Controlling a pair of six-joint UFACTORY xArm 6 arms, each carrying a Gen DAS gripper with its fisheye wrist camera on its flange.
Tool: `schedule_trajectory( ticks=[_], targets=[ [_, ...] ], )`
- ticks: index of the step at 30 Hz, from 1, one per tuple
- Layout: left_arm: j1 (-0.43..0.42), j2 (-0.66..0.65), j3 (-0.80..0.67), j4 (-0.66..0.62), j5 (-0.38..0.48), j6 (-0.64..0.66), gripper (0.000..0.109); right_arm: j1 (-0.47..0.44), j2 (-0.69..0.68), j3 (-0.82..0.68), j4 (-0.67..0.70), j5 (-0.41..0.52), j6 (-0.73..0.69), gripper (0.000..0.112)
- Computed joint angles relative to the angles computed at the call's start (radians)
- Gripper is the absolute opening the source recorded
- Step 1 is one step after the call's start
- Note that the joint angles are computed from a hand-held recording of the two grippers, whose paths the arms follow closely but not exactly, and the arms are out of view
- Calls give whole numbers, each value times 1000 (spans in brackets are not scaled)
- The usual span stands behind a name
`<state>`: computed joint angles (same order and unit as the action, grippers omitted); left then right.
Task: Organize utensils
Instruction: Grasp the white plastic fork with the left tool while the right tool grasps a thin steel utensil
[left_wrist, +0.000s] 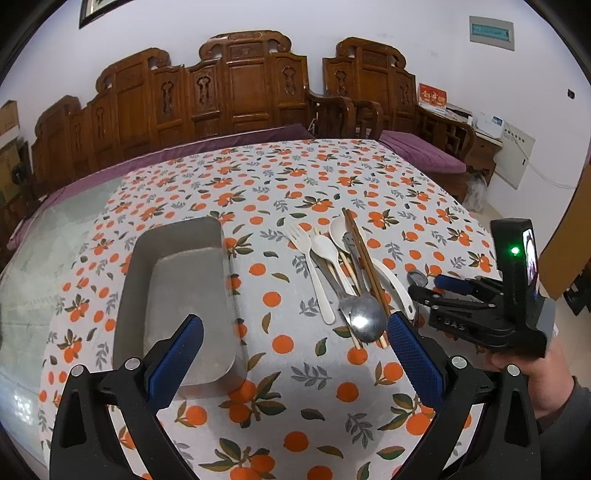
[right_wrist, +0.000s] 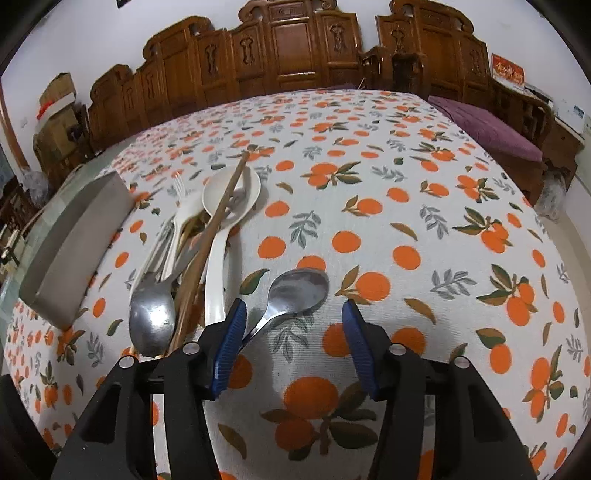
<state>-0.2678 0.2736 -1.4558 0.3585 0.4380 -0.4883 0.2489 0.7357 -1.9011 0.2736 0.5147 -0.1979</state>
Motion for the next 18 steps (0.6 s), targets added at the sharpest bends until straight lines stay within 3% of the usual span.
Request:
schedule_trajectory(
  ticks=[3,6,10,18],
  targets=[
    [-1,14,-11,1,9,-3,96,8,7,-11,-98,5,54,51],
    [-2,30,-25,0,19,-1,96,11,9,-18,-231,15,122,39],
    [-6,61,-59,-22,22,25,95,6,-2,-12,-228,38,79,29],
    [-13,193,-226,-87,101,98,80,-8,-13,-6,-143,41,25,7]
  ],
)
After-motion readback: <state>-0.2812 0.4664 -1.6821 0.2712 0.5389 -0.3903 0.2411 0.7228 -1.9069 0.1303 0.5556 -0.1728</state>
